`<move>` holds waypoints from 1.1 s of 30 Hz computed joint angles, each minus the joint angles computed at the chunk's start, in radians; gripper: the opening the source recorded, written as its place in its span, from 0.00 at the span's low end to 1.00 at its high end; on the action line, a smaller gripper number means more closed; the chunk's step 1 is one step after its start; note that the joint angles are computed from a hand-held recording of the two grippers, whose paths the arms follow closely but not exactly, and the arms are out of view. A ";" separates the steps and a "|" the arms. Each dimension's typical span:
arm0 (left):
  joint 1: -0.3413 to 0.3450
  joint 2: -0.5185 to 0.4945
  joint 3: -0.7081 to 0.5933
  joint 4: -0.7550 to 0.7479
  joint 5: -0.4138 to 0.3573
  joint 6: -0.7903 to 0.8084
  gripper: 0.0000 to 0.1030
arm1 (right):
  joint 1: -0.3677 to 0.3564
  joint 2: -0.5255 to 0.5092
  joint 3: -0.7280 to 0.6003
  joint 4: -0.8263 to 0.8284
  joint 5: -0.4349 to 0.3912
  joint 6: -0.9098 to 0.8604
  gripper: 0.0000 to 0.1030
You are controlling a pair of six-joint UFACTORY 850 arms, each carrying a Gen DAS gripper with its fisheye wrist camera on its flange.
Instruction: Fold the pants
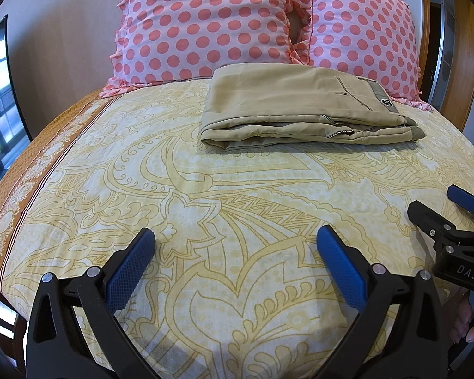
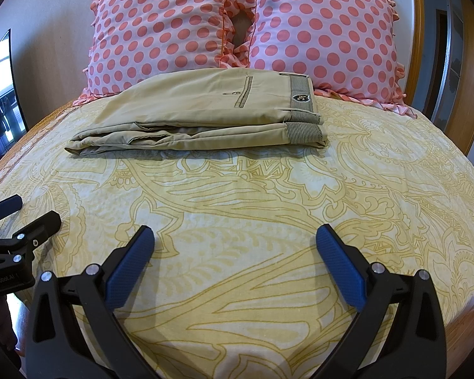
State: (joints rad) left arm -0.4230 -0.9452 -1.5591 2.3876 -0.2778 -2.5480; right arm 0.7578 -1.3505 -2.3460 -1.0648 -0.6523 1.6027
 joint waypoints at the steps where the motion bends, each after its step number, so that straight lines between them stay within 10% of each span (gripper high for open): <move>1: 0.000 0.000 0.000 0.001 0.000 -0.001 0.99 | 0.000 0.000 0.000 0.000 0.000 0.000 0.98; 33: -0.003 0.002 -0.003 -0.025 0.004 0.021 0.99 | -0.001 0.001 0.002 -0.004 0.001 0.003 0.98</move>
State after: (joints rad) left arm -0.4261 -0.9437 -1.5622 2.3631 -0.2742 -2.5267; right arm 0.7572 -1.3495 -2.3442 -1.0688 -0.6515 1.6052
